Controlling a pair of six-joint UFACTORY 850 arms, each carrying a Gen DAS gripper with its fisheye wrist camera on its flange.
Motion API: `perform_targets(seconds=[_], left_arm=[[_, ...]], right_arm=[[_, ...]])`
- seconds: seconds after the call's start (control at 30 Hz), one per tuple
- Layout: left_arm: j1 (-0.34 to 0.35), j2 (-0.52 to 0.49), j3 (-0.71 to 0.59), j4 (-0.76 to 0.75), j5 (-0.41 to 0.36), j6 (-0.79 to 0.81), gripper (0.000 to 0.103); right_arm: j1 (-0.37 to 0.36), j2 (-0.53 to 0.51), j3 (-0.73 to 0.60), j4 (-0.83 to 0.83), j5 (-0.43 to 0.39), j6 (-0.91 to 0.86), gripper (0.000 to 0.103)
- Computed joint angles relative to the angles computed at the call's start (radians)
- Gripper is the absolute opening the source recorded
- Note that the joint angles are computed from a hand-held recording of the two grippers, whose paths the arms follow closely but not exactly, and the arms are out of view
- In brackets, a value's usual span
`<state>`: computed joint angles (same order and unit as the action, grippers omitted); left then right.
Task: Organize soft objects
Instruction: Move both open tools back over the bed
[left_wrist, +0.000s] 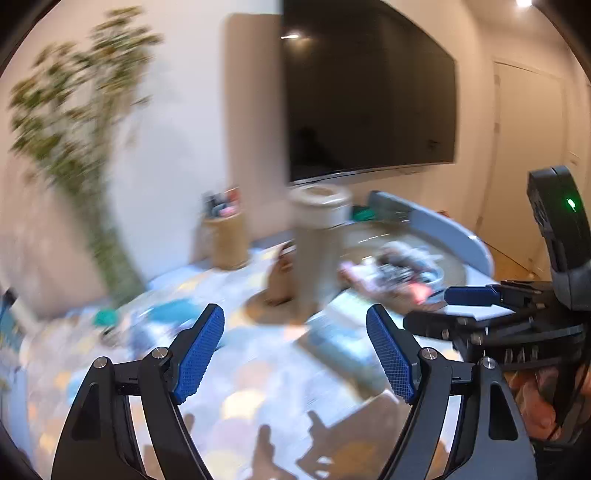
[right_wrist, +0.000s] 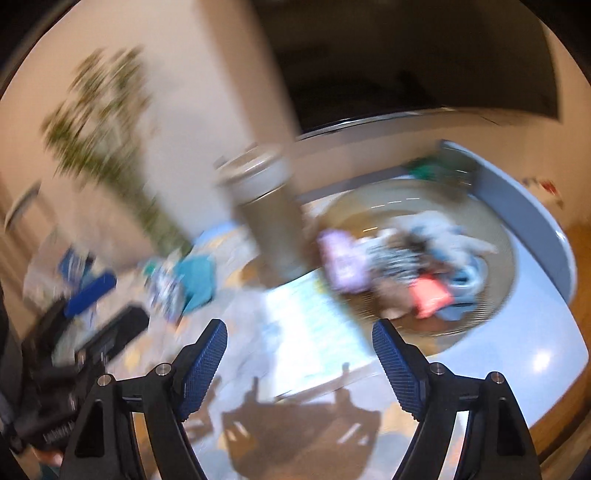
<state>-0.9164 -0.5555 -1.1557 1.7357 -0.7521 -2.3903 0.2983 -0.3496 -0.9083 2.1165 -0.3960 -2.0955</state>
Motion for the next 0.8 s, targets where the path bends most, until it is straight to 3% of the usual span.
perform_targets(seconds=[0.17, 0.33, 0.43, 0.57, 0.77, 0.8], left_arm=[[0.003, 0.098, 0.183, -0.082, -0.084, -0.094, 0.078], [0.035, 0.158, 0.344, -0.223, -0.112, -0.192, 0.078], [0.073, 0.158, 0.421, -0.298, -0.068, -0.258, 0.078], [0.137, 0.157, 0.544, -0.136, 0.049, -0.555, 0.076], [0.193, 0.096, 0.572, -0.024, 0.139, -0.733, 0.076], [0.185, 0.097, 0.569, -0.047, 0.12, -0.711, 0.076]], right_arm=[[0.132, -0.032, -0.013, 0.002, 0.023, -0.052, 0.08], [0.26, -0.114, -0.06, 0.057, 0.027, -0.156, 0.08], [0.301, -0.19, -0.111, 0.036, 0.024, -0.133, 0.08], [0.347, -0.298, -0.186, 0.109, 0.068, -0.191, 0.08], [0.361, -0.365, -0.217, 0.279, 0.084, -0.342, 0.08], [0.363, -0.363, -0.215, 0.315, 0.081, -0.381, 0.08]])
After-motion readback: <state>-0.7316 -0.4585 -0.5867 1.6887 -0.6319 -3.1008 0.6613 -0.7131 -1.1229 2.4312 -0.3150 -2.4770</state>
